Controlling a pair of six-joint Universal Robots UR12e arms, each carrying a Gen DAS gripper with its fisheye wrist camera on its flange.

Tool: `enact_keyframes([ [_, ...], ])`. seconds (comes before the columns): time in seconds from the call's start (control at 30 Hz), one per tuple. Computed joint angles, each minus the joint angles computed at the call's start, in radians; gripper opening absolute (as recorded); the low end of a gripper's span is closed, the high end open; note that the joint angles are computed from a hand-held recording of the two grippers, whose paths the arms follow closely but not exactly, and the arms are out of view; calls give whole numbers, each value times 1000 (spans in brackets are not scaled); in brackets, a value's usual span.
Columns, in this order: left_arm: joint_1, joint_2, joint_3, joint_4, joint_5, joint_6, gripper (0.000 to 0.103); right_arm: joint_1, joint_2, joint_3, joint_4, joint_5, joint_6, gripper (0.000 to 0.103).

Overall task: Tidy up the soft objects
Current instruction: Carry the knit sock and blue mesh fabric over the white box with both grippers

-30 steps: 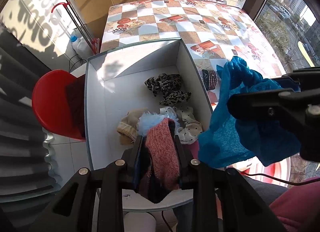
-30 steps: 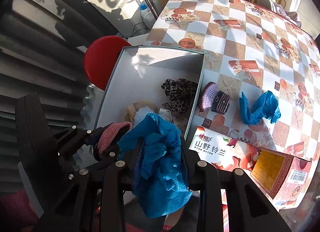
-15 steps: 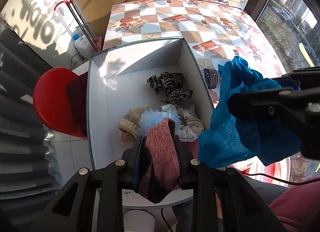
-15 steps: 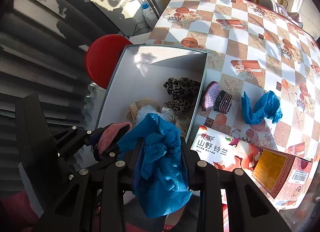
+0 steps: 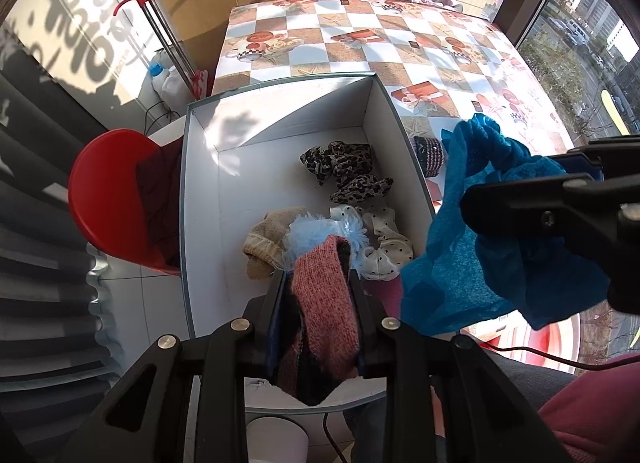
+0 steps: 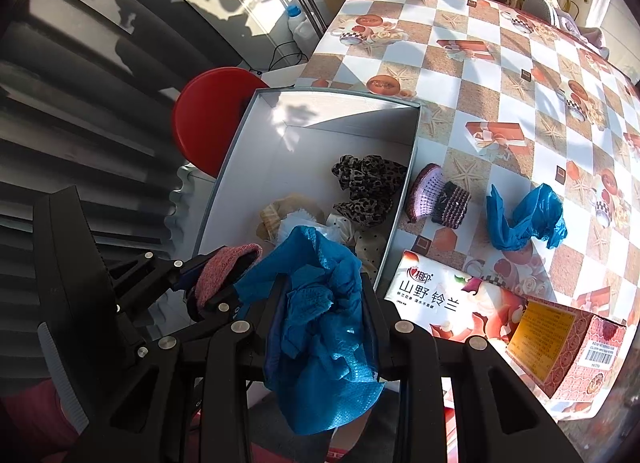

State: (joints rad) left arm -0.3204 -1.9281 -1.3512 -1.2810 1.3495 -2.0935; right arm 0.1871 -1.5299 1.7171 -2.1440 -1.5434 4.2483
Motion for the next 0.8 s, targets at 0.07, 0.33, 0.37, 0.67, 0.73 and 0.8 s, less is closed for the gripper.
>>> enact_keyframes([
  [0.07, 0, -1, 1, 2, 2, -2, 31, 0, 1, -1, 0, 0, -1, 34],
  [0.33, 1, -2, 2, 2, 7, -7, 31, 0, 12, -16, 7, -2, -10, 34],
  [0.37, 1, -3, 2, 3, 6, -7, 31, -1, 12, -17, 8, -1, -13, 34],
  [0.67, 2, -6, 6, 3, 6, -10, 31, -1, 8, -19, 13, -13, -11, 34],
  [0.73, 2, -10, 12, 0, 9, -22, 31, -1, 4, -16, 10, -18, -4, 34],
  [0.8, 3, -13, 16, 0, 11, -35, 31, 0, 2, -14, 6, -22, 3, 34],
])
